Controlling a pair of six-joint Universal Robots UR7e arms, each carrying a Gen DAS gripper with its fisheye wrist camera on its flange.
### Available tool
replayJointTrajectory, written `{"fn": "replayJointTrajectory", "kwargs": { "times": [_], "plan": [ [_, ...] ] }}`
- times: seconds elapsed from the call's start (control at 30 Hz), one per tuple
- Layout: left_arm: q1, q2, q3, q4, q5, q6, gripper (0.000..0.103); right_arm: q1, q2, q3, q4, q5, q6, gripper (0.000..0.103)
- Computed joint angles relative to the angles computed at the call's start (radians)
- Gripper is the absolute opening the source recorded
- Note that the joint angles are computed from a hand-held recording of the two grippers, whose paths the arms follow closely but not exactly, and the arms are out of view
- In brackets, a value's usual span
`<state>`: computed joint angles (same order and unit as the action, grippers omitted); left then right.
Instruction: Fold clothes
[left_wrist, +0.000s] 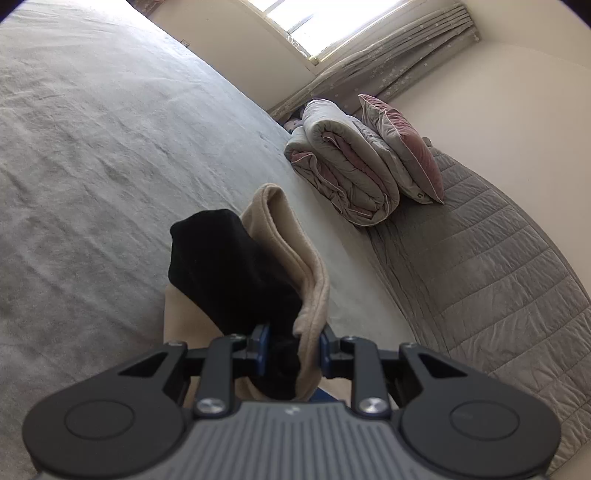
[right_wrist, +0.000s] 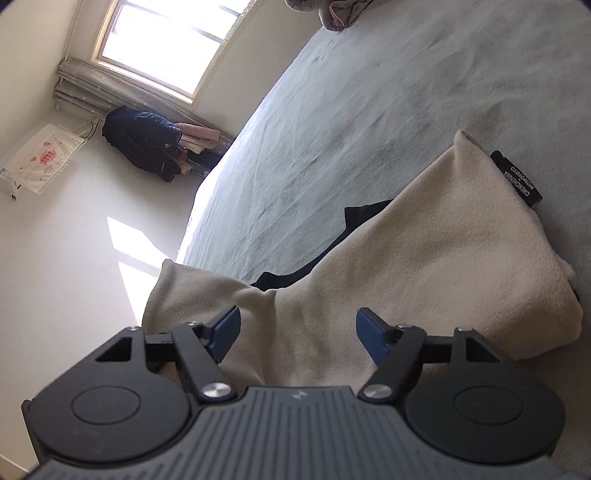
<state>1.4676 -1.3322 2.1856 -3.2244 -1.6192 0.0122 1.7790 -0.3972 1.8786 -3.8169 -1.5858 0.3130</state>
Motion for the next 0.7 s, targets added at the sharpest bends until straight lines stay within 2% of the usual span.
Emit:
{"fn": "replayJointTrajectory", "kwargs": {
  "times": [0.2, 0.37, 0.5, 0.6, 0.67, 0.7],
  "plan": [
    [0.005, 0.046, 0.002, 0.008, -0.024, 0.051, 0.026, -0.024, 0.0, 0.028, -0.075, 0.058, 0.091, 0.082],
    [0.02, 0.084, -0.006, 0.018, -0.054, 0.078, 0.029, -0.028, 0.004, 0.025, -0.086, 0.078, 0.119, 0.088],
    [0.053, 0.114, -0.028, 0.036, -0.134, 0.099, 0.039, -0.027, 0.007, 0.008, -0.065, 0.081, 0.113, 0.092],
    [0.068, 0.125, -0.033, 0.042, -0.172, 0.147, 0.04, -0.025, 0.002, 0.007, -0.053, 0.075, 0.106, 0.092],
    [0.073, 0.124, -0.03, 0.047, -0.202, 0.185, 0.049, -0.025, -0.001, 0.009, -0.05, 0.071, 0.103, 0.092],
    [0.076, 0.122, -0.029, 0.053, -0.22, 0.203, 0.057, -0.025, -0.002, 0.01, -0.048, 0.07, 0.102, 0.092]
  ]
}}
